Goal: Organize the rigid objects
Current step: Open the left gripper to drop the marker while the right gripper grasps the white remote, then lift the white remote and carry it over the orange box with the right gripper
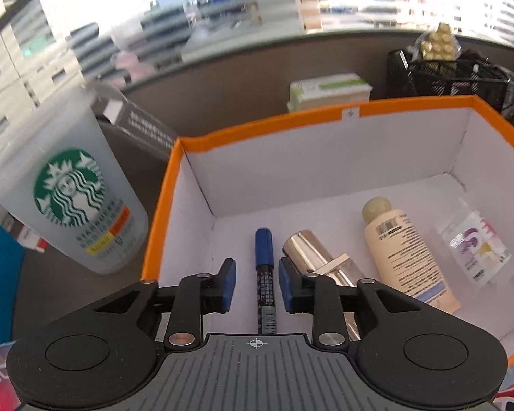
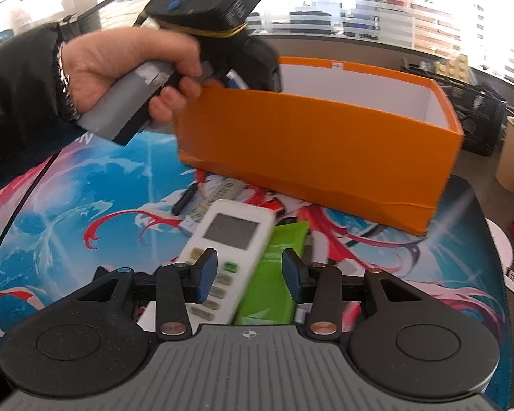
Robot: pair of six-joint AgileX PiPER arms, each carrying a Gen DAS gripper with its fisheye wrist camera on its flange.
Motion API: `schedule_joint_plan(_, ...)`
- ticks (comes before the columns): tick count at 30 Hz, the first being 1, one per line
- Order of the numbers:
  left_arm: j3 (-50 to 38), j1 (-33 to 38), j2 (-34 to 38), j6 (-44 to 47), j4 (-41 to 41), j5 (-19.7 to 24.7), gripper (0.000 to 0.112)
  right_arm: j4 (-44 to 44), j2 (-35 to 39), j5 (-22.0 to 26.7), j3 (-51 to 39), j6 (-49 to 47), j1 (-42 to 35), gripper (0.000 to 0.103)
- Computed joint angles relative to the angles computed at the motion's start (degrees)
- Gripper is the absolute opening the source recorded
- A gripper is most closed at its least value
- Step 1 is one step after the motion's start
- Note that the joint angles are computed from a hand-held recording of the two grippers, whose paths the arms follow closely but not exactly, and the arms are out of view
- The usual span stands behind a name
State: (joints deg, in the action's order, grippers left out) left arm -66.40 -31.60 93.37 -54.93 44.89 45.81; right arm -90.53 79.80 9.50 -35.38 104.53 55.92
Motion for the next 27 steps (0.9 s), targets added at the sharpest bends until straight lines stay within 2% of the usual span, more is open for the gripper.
schedule_joint_plan(3, 0.99, -1.78, -1.07, -3.7, 4.83, 1.03, 0.042, 2.56, 1.22, 1.88, -1.26, -2.15, 1.82, 0.04)
schedule_joint_plan(6, 1.95, -2.87, -2.36, -5.94, 7.27, 1.15, 0.044, 6.06, 2.17, 3.71, -2.37, -4.68, 3.59, 0.041)
schedule_joint_plan(10, 5.38, -3.53, -6.89, -8.23, 7.7, -0.35, 0.047, 10.05, 3.37, 5.86, -3.84, -7.37, 6.57, 0.058)
schedule_joint_plan(13, 9.11, -4.88, -11.04, -11.4, 9.08, -1.12, 0.053, 10.24, 5.4, 10.63, -5.19, -6.79, 10.61, 0.069)
schedule_joint_plan(14, 10.62, -5.51, -12.58, -12.96, 9.97, -1.24, 0.055, 10.68, 6.45, 13.05, -5.91, -7.11, 12.27, 0.07)
schedule_joint_plan(16, 13.74, -6.68, -15.78, -16.51, 11.68, -1.63, 0.073, 10.95, 8.72, 17.6, -7.13, -7.3, 14.96, 0.07)
schedule_joint_plan(18, 17.29, -8.41, -18.95, -22.17, 15.48, -1.62, 0.085, 10.77, 11.16, 21.7, -8.03, -7.34, 17.25, 0.07)
schedule_joint_plan(19, 19.03, -10.02, -20.37, -25.94, 18.18, -0.16, 0.091, 9.42, 12.23, 23.77, -8.2, -6.15, 18.44, 0.068)
schedule_joint_plan(23, 24.0, -14.91, -25.17, -34.99, 24.15, 3.98, 0.1, 7.78, 13.27, 25.87, -8.35, -3.02, 19.16, 0.061)
schedule_joint_plan(27, 28.01, -17.59, -30.58, -37.43, 24.43, 4.64, 0.102, 7.08, 13.03, 25.74, -8.01, -0.83, 18.76, 0.056)
